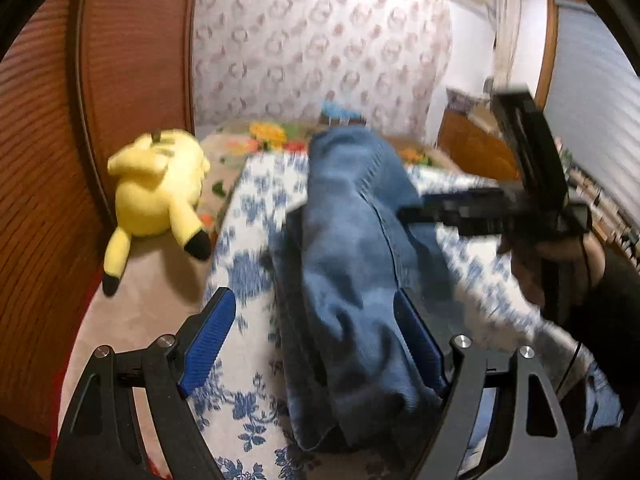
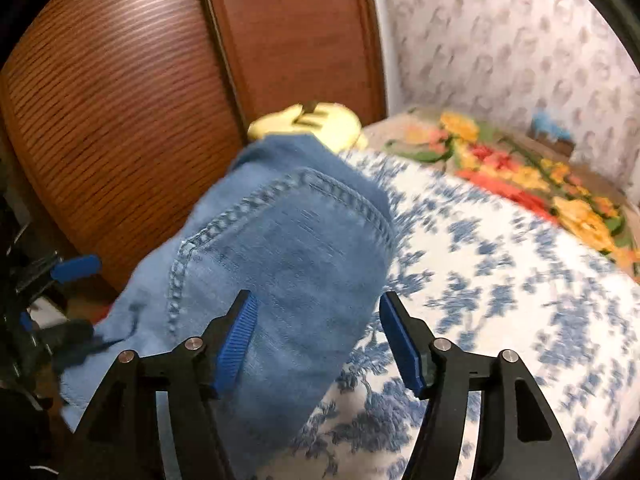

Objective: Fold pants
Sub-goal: 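Grasp the jeans end with the right gripper and roll it over the stack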

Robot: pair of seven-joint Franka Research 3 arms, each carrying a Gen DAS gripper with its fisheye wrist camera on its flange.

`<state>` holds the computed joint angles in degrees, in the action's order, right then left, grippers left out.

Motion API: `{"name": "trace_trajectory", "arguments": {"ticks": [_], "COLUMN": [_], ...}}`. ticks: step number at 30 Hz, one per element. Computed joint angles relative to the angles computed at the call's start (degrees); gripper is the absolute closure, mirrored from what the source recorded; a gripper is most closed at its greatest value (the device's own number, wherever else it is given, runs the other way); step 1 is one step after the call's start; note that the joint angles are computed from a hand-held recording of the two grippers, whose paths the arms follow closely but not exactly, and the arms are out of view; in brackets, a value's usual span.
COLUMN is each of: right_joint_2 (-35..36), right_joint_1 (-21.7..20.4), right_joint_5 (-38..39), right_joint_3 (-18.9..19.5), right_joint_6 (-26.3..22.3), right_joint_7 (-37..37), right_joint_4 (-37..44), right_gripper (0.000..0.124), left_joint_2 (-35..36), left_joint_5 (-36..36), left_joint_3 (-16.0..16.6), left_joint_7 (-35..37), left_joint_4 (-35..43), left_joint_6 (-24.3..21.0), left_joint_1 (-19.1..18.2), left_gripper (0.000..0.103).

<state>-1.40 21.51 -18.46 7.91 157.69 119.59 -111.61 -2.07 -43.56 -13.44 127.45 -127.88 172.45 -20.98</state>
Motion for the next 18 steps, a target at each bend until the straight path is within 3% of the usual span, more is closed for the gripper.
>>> {"name": "trace_trajectory", "arguments": {"ticks": [3, 6, 8, 9, 10, 11, 12, 13, 15, 18], "right_joint_2": [5.67, 9.81, 12.82, 13.77, 15.0, 16.33, 17.41, 18.59, 21.85, 28.05], "right_joint_1": [0.15, -0.64, -2.66, -3.28, -3.89, -3.86, -4.43, -4.07, -1.82, -2.84], "right_joint_5": [10.62, 20.82, 32.51, 36.98, 39.94, 41.35, 43.76, 44.44, 41.15, 40.57], "right_joint_3": [-0.53, -0.57, 1.06, 1.96, 2.26, 2.23, 2.57, 2.47, 0.36, 1.03], "right_joint_6": [-0.75, -0.46, -0.95, -1.41, -2.29, -2.6, -2.75, -2.69, -2.35, -2.99], "right_joint_7": [-8.32, -16.43, -25.4, -29.2, -32.72, -35.16, -38.25, -39.7, -37.99, -38.76], "right_joint_4": [4.96, 7.97, 10.89, 12.05, 14.0, 16.09, 17.57, 19.67, 25.17, 34.87], "right_gripper": [0.044, 0.038, 0.038, 0.045, 0.057, 0.064, 0.079, 0.087, 0.091, 0.092], "left_joint_2": [1.73, 2.59, 2.43, 2.15, 2.14, 2.19, 2.05, 2.31, 2.91, 5.9], "left_joint_5": [1.3, -6.03, -11.31, -13.67, -14.62, -14.93, -14.61, -13.44, -12.96, -7.65], "left_joint_3": [0.0, -0.45, -0.9, -1.04, -1.03, -1.04, -1.2, -1.31, -1.29, -1.03], "left_joint_7": [-2.52, 2.57, 7.45, 9.61, 10.6, 10.85, 10.19, 9.25, 8.36, 3.82], "left_joint_4": [0.23, 1.24, 1.6, 1.6, 1.89, 2.25, 2.4, 2.95, 4.34, 9.49], "left_joint_6": [-2.31, -6.59, -9.32, -10.51, -11.99, -12.96, -12.66, -11.64, -10.08, -8.46], "left_joint_1": [1.28, 2.78, 3.47, 3.64, 3.78, 3.87, 3.8, 3.7, 3.88, 4.92], "left_gripper": [0.024, 0.037, 0.054, 0.06, 0.075, 0.083, 0.086, 0.09, 0.092, 0.092]}}
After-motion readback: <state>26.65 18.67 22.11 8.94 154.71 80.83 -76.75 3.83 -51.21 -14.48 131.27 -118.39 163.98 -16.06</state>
